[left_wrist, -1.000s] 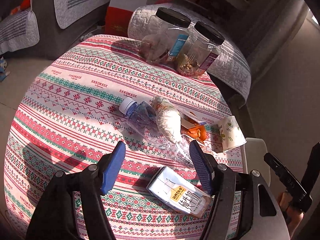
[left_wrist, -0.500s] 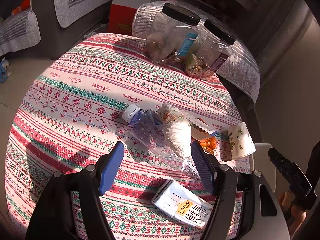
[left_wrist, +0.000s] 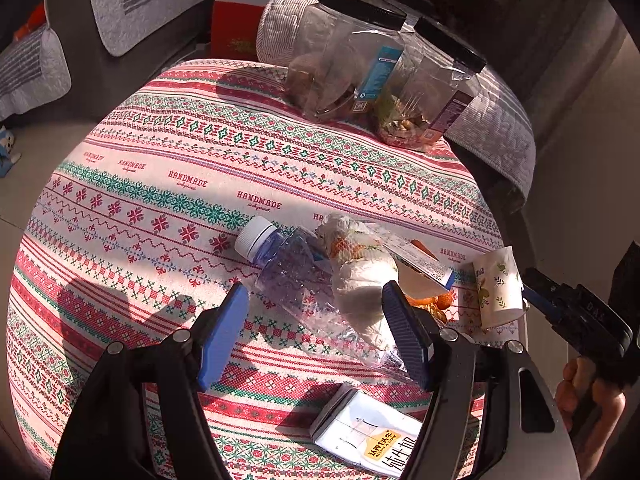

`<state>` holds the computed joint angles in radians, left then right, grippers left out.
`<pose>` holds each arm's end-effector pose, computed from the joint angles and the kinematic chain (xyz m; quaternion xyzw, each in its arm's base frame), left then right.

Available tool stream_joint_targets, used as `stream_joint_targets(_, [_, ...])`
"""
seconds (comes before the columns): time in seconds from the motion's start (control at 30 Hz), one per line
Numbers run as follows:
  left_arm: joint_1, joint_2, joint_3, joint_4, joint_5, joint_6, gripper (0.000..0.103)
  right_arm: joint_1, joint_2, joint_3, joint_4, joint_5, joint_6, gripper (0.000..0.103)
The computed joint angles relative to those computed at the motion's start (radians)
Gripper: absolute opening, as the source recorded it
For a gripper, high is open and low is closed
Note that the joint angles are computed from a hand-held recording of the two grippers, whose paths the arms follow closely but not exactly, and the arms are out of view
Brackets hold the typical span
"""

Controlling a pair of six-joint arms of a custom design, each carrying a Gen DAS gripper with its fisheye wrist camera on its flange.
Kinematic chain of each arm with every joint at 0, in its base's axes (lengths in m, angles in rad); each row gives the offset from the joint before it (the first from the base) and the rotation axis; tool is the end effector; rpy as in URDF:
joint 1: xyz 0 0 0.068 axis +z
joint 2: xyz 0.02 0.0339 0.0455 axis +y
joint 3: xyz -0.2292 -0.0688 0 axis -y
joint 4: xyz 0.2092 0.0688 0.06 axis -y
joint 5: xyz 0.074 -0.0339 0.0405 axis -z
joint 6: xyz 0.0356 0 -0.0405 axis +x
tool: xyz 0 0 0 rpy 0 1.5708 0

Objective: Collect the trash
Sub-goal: 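Grasp the white paper cup rim with the right gripper while the left gripper grasps the white plastic bag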

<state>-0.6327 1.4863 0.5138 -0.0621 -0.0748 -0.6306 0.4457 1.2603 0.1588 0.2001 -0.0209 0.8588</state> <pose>0.1822 -0.1303 0.1087 -0.0089 0.9636 -0.1272 0.2349 0.1496 0.0723 0.0864 0.1903 0.9251 0.2072 0.2550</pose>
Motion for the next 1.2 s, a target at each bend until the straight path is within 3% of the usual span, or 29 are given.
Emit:
stream_joint_targets(0.03, [0.008, -0.003, -0.002, 0.003, 0.006, 0.002, 0.068, 0.001, 0.0, -0.001, 0.003, -0.002, -0.001, 0.045])
stream_joint_targets(0.1, [0.024, -0.011, -0.009, 0.011, 0.017, 0.003, 0.068, -0.015, -0.007, -0.012, 0.023, -0.034, -0.003, 0.031])
stream_joint_targets(0.17, [0.047, -0.017, -0.017, 0.021, 0.045, -0.003, 0.068, -0.028, 0.007, -0.017, 0.045, -0.061, -0.003, 0.025])
stream_joint_targets(0.37, [0.057, -0.028, -0.03, 0.042, 0.061, -0.009, 0.068, -0.033, -0.008, -0.029, 0.048, -0.08, 0.013, 0.023])
stream_joint_targets(0.43, [0.041, -0.022, -0.025, 0.048, 0.054, -0.009, 0.068, -0.028, -0.015, -0.028, 0.037, -0.07, 0.02, 0.03])
stream_joint_targets(0.5, [0.02, -0.001, -0.016, 0.052, 0.043, -0.01, 0.068, -0.025, -0.056, -0.036, 0.005, -0.047, 0.036, 0.055])
stream_joint_targets(0.57, [-0.002, 0.031, -0.002, 0.055, 0.029, -0.011, 0.068, -0.024, -0.098, -0.043, -0.026, -0.026, 0.048, 0.065])
stream_joint_targets(0.73, [-0.037, 0.091, 0.018, 0.079, 0.007, -0.013, 0.068, 0.019, -0.049, 0.01, -0.097, 0.059, 0.037, 0.065])
stream_joint_targets(0.87, [-0.061, 0.149, 0.044, 0.082, -0.016, -0.008, 0.068, 0.056, 0.028, 0.057, -0.127, 0.124, 0.028, 0.071])
stream_joint_targets(1.07, [-0.06, 0.153, 0.027, 0.109, -0.022, -0.008, 0.067, 0.143, 0.151, 0.136, -0.166, 0.223, 0.022, 0.067])
stream_joint_targets(1.2, [-0.056, 0.161, 0.027, 0.113, -0.029, -0.006, 0.055, 0.162, 0.181, 0.155, -0.175, 0.243, 0.014, 0.061])
